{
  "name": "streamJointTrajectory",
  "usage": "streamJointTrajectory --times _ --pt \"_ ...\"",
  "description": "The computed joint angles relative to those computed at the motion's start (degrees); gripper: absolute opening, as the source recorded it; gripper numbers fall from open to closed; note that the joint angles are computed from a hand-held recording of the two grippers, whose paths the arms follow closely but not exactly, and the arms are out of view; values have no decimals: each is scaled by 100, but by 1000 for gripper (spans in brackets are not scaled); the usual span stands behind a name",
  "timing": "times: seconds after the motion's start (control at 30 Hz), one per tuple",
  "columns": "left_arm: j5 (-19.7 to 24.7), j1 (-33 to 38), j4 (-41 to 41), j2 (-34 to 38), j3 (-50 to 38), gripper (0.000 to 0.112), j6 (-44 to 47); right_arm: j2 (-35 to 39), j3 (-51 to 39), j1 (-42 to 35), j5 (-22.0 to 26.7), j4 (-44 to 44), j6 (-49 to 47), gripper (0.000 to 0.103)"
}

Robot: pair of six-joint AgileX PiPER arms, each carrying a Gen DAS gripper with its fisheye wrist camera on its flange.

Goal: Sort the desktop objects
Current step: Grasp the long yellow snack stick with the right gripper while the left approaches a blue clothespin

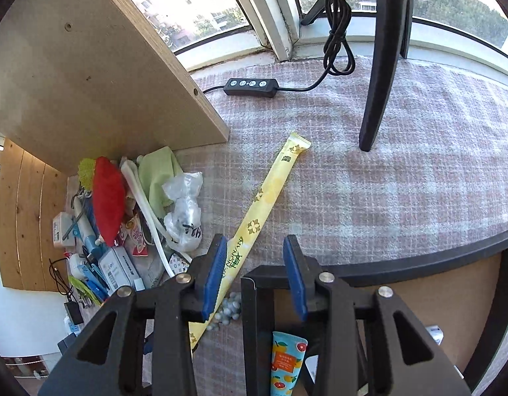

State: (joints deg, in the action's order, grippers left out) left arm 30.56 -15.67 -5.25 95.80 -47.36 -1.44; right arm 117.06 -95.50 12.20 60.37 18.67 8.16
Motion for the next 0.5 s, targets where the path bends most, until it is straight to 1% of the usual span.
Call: streamJointTrajectory --times 0.13,0.23,0.33,0.43,0.5 --pt "-167 -27 -124 136 -37 32 126 501 -576 101 254 -112 157 35" --pt "-188 -31 -237 176 -80 32 229 823 -951 178 450 -230 274 35" --pt "-225 -78 -169 218 -111 32 161 1048 -1183 237 562 -298 334 35" --pt "-252 -200 -58 287 -184 29 -13 1284 -1436 294 705 -373 388 35" --pt "-288 -285 130 305 -195 27 -199 1409 -1518 274 749 -266 397 35"
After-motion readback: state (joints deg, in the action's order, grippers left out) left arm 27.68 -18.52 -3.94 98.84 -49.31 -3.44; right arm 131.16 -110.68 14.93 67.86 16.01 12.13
